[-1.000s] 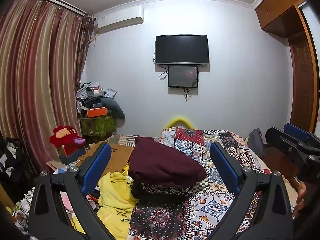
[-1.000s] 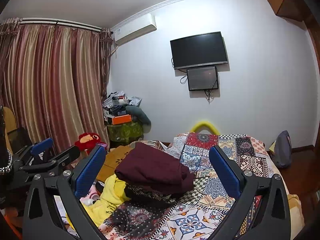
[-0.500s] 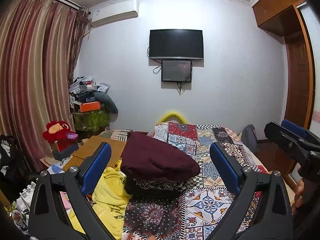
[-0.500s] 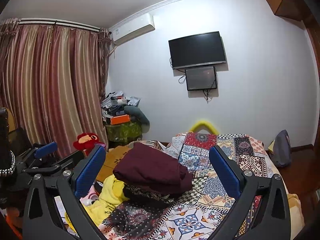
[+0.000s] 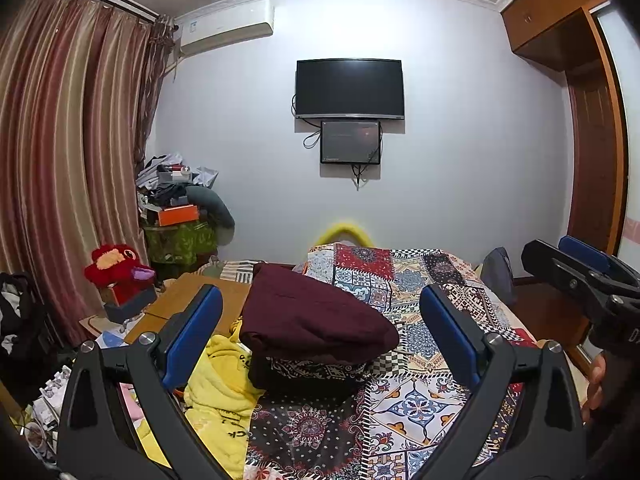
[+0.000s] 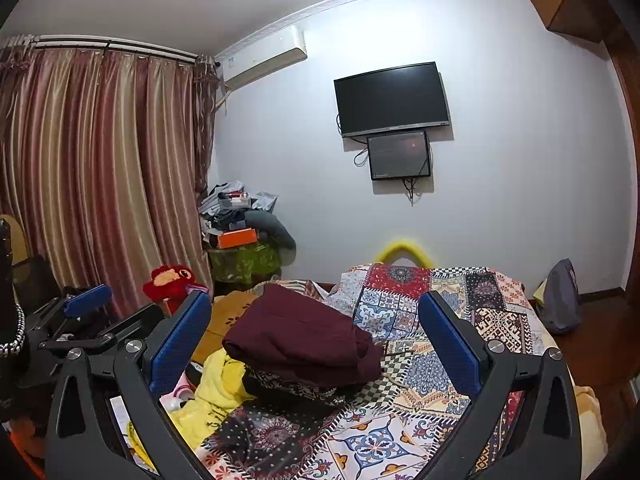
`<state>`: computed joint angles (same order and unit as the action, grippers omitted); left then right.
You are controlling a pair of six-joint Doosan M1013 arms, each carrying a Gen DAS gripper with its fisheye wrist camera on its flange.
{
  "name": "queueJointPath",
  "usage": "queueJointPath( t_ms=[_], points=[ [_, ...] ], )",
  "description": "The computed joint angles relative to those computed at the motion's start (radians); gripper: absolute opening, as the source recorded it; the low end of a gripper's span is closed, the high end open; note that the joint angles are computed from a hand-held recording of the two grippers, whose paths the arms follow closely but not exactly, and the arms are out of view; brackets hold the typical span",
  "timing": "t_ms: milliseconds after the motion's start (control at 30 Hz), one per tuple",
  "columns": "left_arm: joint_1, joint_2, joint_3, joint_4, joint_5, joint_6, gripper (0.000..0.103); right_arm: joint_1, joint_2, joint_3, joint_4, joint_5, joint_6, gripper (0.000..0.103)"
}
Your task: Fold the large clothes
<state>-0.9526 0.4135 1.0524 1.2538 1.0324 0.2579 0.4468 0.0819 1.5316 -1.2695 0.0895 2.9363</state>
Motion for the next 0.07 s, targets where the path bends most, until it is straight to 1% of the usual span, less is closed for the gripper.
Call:
queueJointPath(
  t_ms=[67],
  points=[
    [-0.001, -0.002, 0.002, -0.002, -0.002, 0.001, 0.100, 0.000, 0.000, 0.000, -0.004, 0.001, 0.003, 0.103]
  ],
)
